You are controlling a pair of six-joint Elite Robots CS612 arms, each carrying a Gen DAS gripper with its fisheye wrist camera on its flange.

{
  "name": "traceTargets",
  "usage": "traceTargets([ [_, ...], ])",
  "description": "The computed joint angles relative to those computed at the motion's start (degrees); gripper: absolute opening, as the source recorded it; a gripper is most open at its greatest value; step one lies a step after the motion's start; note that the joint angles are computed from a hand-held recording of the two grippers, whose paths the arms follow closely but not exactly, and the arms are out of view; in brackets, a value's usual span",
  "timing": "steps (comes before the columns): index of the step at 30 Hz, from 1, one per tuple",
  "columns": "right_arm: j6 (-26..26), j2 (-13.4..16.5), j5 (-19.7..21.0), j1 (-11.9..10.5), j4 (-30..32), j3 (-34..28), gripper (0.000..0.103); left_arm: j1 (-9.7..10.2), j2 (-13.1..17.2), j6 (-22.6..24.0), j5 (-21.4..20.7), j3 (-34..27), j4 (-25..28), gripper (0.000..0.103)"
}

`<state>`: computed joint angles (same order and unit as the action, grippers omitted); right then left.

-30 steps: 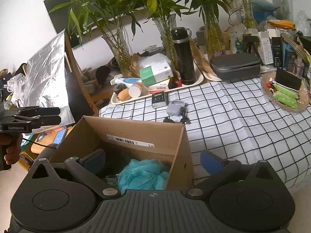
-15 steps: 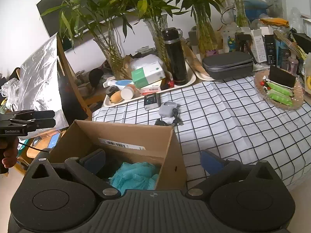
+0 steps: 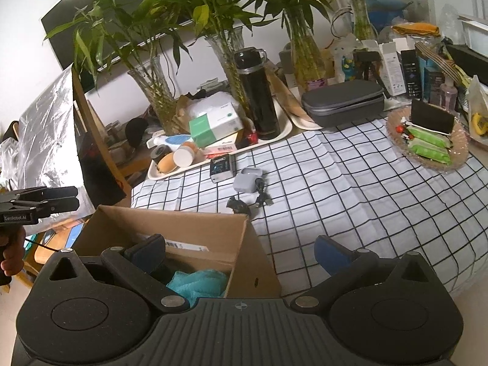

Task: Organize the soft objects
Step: 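Withdraw both tools from the box toward the items on the grid cloth, then move right tool to the black USB cable while left tool approaches the black card box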

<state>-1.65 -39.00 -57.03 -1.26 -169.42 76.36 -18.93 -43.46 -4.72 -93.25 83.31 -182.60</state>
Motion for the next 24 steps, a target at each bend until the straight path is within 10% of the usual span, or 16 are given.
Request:
traceTargets([
  [24,4.50,5.38,-2.48,0.41,1.93,-8.77,0.103,1.80,4.41,-4.25,1.00,-7.10,2.04,0.064],
])
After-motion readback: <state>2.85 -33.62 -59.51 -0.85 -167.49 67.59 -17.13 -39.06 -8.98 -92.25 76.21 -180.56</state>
